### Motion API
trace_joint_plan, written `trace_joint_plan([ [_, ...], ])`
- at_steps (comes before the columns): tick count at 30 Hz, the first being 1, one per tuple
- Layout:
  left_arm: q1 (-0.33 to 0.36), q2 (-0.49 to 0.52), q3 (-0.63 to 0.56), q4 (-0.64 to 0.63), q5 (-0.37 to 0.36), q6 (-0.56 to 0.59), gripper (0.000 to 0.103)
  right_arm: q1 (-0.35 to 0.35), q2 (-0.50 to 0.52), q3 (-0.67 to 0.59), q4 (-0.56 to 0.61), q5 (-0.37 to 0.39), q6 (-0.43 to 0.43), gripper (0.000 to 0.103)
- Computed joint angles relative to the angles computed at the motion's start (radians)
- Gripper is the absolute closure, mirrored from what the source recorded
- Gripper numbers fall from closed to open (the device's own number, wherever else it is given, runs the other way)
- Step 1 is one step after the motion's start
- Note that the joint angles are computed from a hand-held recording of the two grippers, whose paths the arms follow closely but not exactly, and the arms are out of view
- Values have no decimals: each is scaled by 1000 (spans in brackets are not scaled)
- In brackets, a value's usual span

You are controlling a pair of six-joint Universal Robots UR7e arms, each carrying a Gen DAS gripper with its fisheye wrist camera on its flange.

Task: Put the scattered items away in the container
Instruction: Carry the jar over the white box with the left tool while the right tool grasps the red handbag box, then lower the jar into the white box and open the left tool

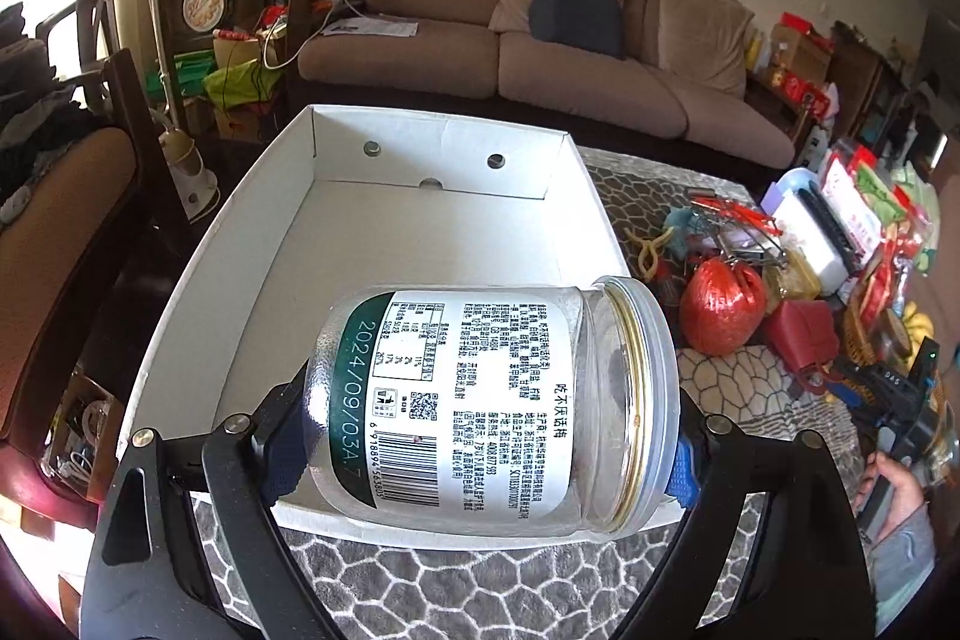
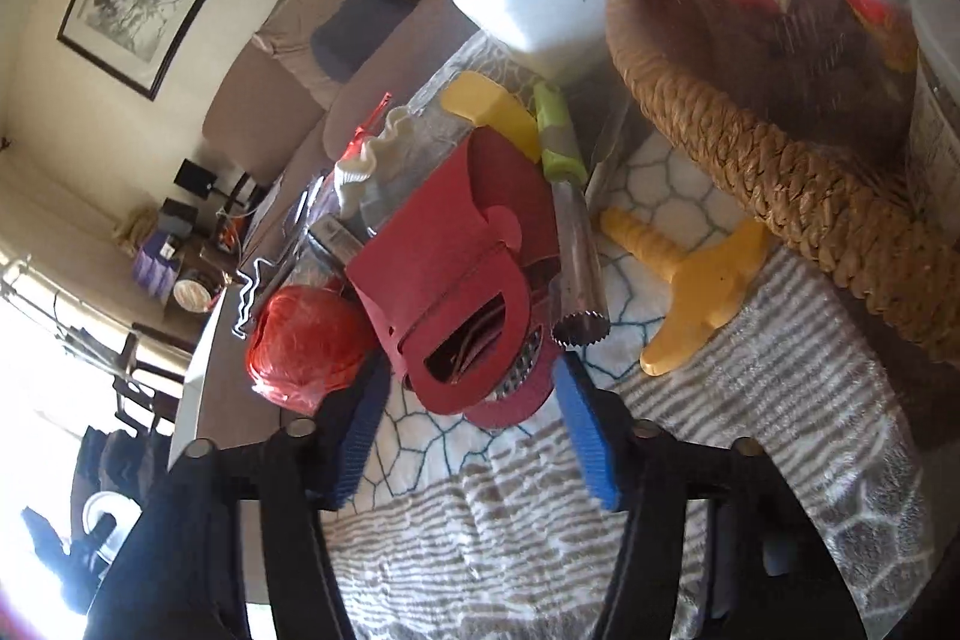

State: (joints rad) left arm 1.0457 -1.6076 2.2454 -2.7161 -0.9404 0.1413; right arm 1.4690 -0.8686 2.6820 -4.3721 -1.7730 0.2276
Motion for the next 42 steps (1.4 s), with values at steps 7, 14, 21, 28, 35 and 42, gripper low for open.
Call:
trace_joint_plan([
  [7,2,6,-9,11,8,-2,14,-93,30,2,-47,151,49,82],
  [14,11,-20,-24,43,4,-20,14,-12,80,11,-251,219,-53,89],
  [21,20,-57,-51,96,21,-11,14,190,-45,-30,-97,152,-60,88],
  [28,73,-21,-114,103,64,48,14,431,-97,-148,191,57,-81,88],
  [35,147,96,-192,105,103,112,14,567,6,-371,460,67,-58,88],
  [42,205,201,-249,125,132,135,14,611,187,-616,666,87,-69,88],
])
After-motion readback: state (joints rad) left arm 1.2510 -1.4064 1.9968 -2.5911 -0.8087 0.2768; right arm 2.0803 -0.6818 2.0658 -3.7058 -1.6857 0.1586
